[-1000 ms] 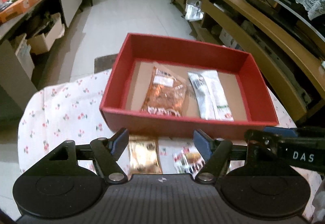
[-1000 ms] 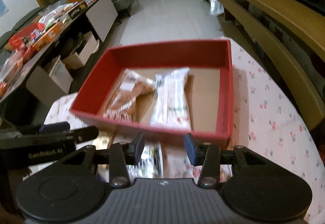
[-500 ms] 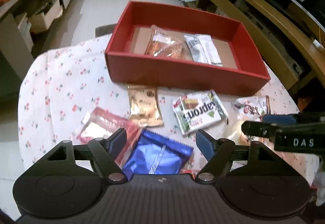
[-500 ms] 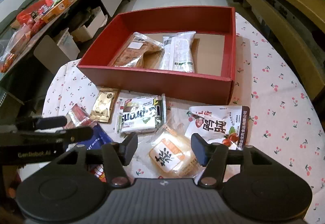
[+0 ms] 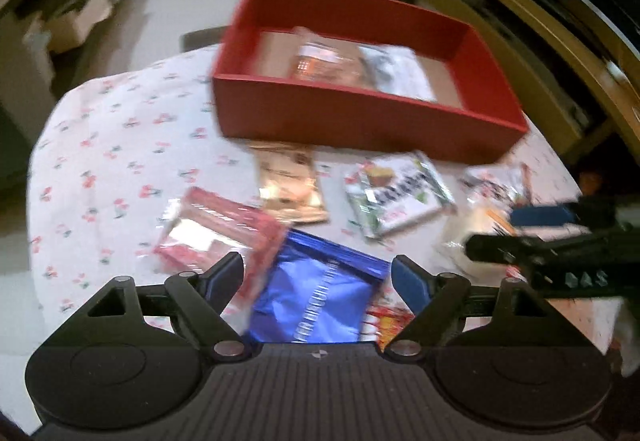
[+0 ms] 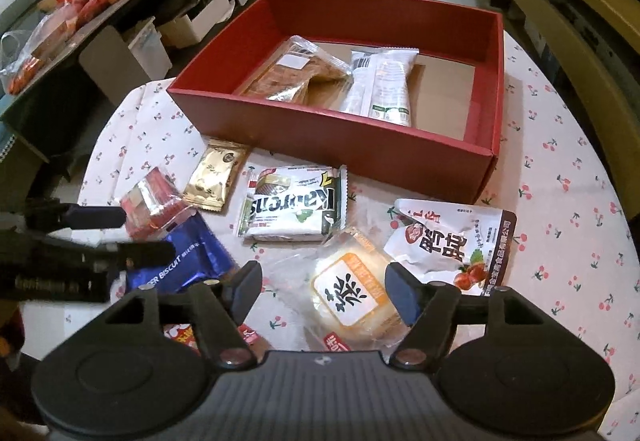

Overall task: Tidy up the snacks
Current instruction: 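Grasp the blue wafer biscuit pack with the left tool while the right tool grasps the round bun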

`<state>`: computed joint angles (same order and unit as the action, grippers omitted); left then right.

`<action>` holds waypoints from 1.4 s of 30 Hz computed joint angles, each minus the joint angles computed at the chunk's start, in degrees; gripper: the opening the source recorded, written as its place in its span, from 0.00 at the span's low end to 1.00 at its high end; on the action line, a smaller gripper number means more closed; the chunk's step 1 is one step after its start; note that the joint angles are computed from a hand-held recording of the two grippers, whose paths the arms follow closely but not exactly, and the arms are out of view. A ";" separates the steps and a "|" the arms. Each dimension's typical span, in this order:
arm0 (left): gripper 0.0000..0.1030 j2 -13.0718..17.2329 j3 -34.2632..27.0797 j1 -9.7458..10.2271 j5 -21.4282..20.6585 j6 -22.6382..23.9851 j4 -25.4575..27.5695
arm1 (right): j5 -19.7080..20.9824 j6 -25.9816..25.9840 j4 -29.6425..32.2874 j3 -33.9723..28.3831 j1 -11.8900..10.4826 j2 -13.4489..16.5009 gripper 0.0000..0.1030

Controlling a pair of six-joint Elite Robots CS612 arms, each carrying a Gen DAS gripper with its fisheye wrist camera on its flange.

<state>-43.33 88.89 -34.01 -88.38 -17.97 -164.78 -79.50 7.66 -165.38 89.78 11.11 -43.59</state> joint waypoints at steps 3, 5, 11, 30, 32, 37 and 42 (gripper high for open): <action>0.83 0.43 -0.58 -0.35 -0.81 1.68 1.40 | -0.28 0.49 0.13 0.11 -0.21 -0.18 0.69; 0.83 0.93 -1.25 -0.49 -0.67 2.23 3.00 | -0.22 1.16 -0.24 0.36 -0.46 -0.34 0.69; 0.84 2.36 -3.24 -0.76 1.53 3.03 8.18 | 0.02 1.44 -0.50 0.67 -0.64 -0.57 0.69; 0.68 1.55 -1.80 -2.06 3.21 5.91 8.00 | -0.20 0.81 -1.62 0.80 -0.55 -0.57 0.69; 0.67 1.26 -1.48 -1.97 2.77 5.61 7.41 | -0.01 0.86 -2.11 0.99 -0.66 -0.69 0.69; 0.67 1.30 -1.81 -2.02 3.41 4.08 6.71 | 0.76 0.81 -1.43 1.18 -1.22 -0.98 0.69; 0.67 0.99 -1.50 -1.69 2.64 3.59 5.52 | 1.71 0.62 0.59 0.93 -1.90 -0.95 0.69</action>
